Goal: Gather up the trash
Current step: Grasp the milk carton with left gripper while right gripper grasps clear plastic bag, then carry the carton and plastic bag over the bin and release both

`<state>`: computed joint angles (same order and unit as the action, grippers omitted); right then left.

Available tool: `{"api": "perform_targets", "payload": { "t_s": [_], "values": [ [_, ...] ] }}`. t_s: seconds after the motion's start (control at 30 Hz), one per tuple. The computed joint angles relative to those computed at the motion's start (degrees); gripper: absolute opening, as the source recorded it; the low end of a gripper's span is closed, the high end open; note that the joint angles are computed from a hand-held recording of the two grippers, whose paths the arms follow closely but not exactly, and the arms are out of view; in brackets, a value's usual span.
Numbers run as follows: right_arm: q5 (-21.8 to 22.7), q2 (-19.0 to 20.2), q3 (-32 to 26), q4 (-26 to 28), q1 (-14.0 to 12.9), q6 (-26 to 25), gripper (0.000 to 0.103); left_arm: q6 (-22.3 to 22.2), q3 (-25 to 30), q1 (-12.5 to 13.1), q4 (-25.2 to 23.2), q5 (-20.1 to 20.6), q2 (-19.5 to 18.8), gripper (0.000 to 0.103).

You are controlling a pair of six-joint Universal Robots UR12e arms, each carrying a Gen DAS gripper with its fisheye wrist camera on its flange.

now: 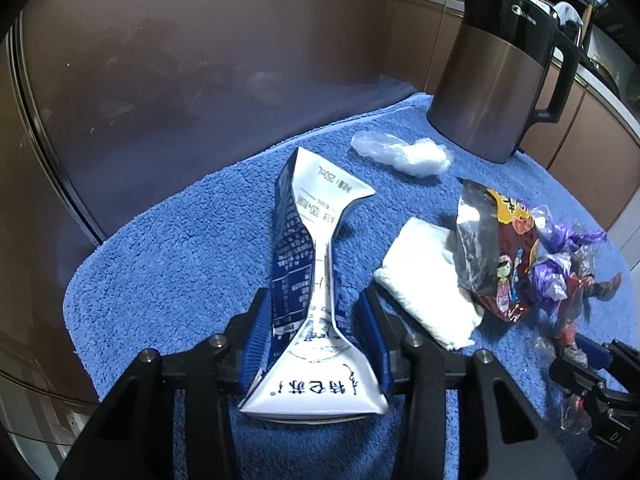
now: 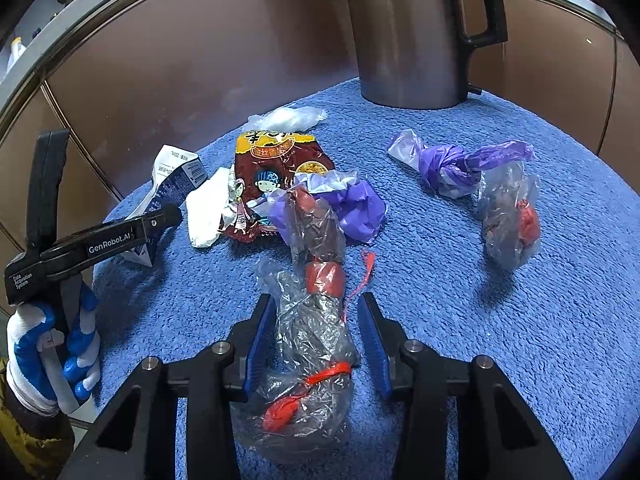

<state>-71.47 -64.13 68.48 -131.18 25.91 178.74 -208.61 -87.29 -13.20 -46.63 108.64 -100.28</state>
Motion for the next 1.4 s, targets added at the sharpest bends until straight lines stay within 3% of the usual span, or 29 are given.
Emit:
{"api": "perform_targets", "payload": {
  "t_s": [0.33,0.53,0.73,1.03,1.4],
  "values": [
    [-0.8,-0.6,0.0,2.0,0.0,-1.0,0.021,0.8,0.3,-0.6,-0.8,2.2,-0.1,0.041],
    [-0.3,-1.4,0.8,2.6,-0.1,-2.2,0.017,0.7,0.1,-1.0,-0.1,3.0,0.1,0.041],
    [0.3,-2.5,2.0,2.8,-0.1,-3.1,0.016,-0.9,-1.5,-1.3,1.6,3.4,1.5,0.040],
    [0.3,-5.0,4.0,0.8,-0.5,-3.4,0.015,0.2,-3.2,-3.3,5.3,5.5,4.3,0.040],
    [-0.4,-9.8,8.8,-4.1,-1.8,-0.6,0.015,1.2,-3.9,-6.7,6.5,6.2,6.9,0.040]
  ]
}}
